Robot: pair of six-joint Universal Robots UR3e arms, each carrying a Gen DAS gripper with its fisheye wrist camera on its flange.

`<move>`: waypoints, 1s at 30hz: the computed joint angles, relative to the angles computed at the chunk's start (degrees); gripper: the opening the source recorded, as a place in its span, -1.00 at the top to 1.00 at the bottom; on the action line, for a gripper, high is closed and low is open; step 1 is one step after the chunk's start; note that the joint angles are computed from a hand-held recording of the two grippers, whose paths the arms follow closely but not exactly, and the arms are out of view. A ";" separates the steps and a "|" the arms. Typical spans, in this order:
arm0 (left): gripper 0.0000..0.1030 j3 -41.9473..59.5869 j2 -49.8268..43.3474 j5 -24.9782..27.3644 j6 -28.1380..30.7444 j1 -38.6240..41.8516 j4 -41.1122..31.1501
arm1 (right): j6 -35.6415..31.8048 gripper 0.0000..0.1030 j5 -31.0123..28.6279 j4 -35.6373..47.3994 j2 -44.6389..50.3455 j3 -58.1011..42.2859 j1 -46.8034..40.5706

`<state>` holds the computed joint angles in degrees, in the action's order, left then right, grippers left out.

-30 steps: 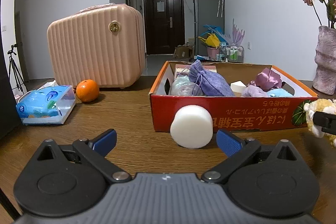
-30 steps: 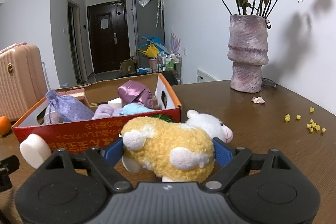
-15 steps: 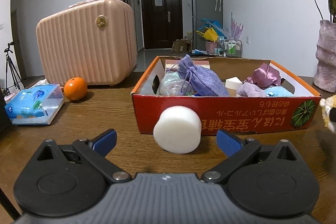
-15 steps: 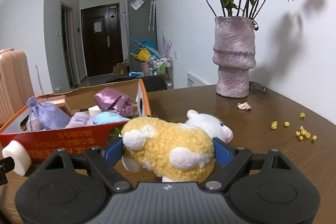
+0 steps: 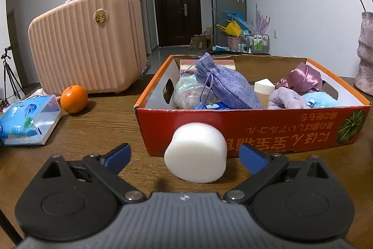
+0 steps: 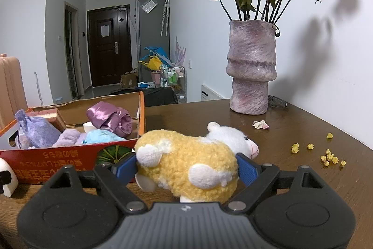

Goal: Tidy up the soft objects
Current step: 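Move the left gripper to the white foam cylinder and close on it, then lift the foam cylinder with the left gripper while the right gripper lifts the sheep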

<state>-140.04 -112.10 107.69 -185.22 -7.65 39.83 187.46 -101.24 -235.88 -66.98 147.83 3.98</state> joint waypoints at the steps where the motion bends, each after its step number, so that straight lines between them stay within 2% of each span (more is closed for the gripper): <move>1: -0.74 0.07 -0.04 -0.60 0.52 0.37 0.04 | -0.11 -0.71 0.19 -0.09 0.10 -0.02 -0.21; 5: -0.13 -0.11 0.98 -4.21 1.37 2.42 -1.91 | -0.50 -0.71 1.00 -0.37 0.24 -0.02 -0.99; 9: -0.09 -1.02 0.83 -4.49 1.06 2.55 0.38 | -0.75 -0.71 1.34 -0.91 0.35 0.15 -1.21; 17: -0.08 -1.48 -0.38 -1.47 0.99 0.39 4.12 | -0.85 -0.71 0.57 -2.97 1.16 0.49 -0.43; 30: -0.08 -5.78 0.60 2.90 -0.31 -2.91 9.69 | -2.80 -0.71 -1.90 -12.81 4.42 2.31 2.72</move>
<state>-145.82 -111.50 110.60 -185.53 -10.56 49.52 184.66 -103.14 -248.68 -62.56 150.14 6.70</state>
